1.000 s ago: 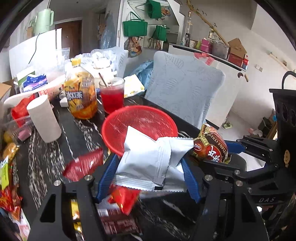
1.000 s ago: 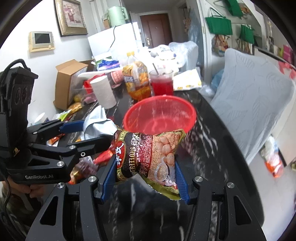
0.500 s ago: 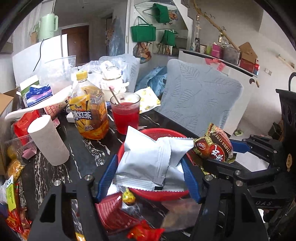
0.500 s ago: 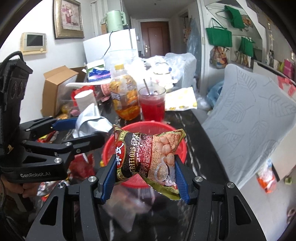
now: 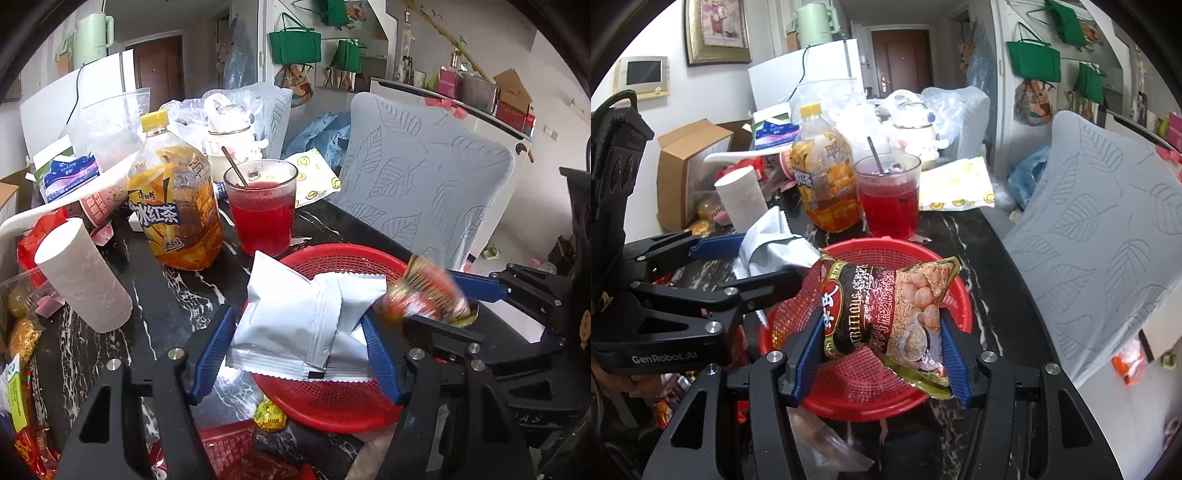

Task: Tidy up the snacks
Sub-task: 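Open the left tool over the basket while the right tool drops the peanut bag in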

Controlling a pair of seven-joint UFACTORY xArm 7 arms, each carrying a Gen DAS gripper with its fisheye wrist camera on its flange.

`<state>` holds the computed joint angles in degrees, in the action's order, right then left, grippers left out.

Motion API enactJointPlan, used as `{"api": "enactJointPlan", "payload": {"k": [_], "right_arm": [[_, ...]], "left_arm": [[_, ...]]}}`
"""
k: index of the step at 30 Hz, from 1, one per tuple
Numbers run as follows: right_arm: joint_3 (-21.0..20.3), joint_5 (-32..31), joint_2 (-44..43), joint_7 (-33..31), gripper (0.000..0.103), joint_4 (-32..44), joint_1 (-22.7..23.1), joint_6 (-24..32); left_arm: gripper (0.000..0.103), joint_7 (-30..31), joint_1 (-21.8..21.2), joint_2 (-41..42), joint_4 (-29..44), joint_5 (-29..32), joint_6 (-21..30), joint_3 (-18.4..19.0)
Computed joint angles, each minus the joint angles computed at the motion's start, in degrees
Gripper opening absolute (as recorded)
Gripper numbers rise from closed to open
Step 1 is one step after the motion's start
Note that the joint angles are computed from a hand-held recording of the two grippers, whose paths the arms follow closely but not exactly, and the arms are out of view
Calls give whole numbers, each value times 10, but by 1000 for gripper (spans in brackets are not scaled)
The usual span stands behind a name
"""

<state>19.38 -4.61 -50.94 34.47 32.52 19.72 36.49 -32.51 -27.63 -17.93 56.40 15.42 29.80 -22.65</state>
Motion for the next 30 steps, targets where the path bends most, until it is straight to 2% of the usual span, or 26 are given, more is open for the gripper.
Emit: {"api": "enactJointPlan", "payload": {"k": [5,10,20,30], "right_arm": [[7,-11,-1,9,67,2,-14,12],[3,-9,-14,16,67,-2,-13,28],[2,-5,-39,26,67,-3,-13,56],[21,-18,-59,31,67,27,-23,80]], "left_arm": [[69,-8,2,18,22,14,33,-7],[72,-25,-3,37,43,33,72,-8],[75,-38,-14,23,41,44,79,-3],[75,-43,-4,-30,33,42,85,-15]]}}
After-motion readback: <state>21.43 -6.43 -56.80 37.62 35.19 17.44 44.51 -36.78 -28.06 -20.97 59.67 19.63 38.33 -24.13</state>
